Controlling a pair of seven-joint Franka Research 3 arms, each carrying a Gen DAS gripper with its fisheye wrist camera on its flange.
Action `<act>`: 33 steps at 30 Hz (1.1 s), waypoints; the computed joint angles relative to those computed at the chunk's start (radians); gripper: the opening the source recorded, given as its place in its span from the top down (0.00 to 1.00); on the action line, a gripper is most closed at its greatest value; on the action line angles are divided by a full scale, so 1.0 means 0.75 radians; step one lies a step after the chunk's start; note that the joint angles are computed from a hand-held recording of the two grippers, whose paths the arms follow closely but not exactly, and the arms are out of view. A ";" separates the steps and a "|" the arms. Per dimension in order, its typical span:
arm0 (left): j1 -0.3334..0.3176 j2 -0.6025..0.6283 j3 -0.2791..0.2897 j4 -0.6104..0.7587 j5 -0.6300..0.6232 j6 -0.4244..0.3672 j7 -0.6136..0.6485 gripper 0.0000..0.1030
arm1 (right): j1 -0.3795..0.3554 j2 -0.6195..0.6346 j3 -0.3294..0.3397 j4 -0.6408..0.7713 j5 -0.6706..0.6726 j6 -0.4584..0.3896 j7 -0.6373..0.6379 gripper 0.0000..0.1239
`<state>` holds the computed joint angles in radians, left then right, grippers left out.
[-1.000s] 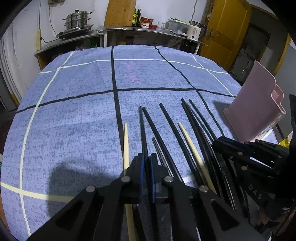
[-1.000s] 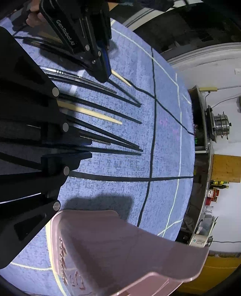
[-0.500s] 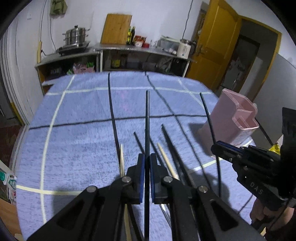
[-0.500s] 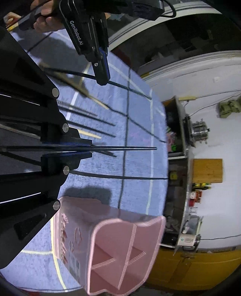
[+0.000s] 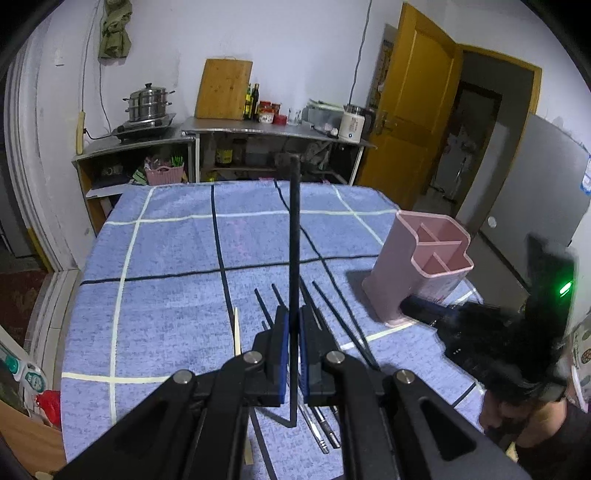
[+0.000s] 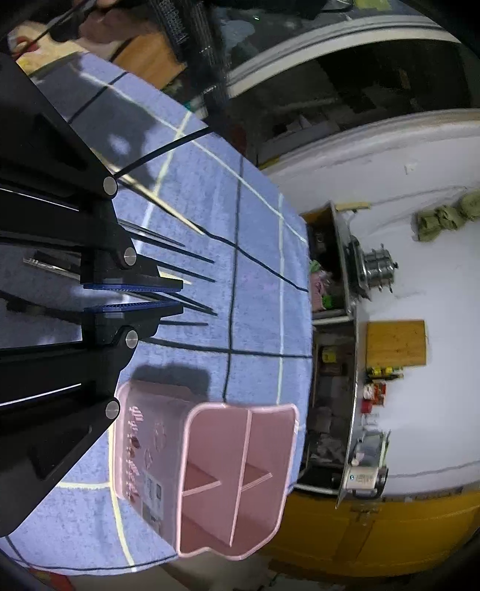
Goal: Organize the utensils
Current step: 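Lift the held chopsticks upright and carry both tools toward the pink holder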
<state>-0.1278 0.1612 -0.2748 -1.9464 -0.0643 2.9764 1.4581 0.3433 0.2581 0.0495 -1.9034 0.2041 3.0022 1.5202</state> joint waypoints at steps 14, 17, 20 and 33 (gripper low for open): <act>0.041 -0.064 -0.038 -0.053 -0.227 0.062 0.182 0.95 | 0.075 0.292 -0.112 0.321 -0.213 -0.310 0.137 0.95; 0.041 -0.067 -0.040 -0.054 -0.270 0.055 0.216 0.95 | 0.072 0.342 -0.117 0.385 -0.235 -0.367 0.157 0.95; 0.045 -0.059 -0.046 -0.044 -0.325 0.039 0.260 0.95 | 0.066 0.373 -0.116 0.424 -0.247 -0.392 0.173 0.93; 0.047 -0.011 -0.050 0.003 -0.361 0.009 0.294 0.95 | 0.050 0.499 -0.106 0.631 -0.269 -0.535 0.147 0.92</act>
<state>-0.0927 0.1532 -0.3121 -1.9444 -0.3347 2.9832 1.6789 0.3808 0.6320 -0.0298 -1.4303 0.0023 2.6010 1.6307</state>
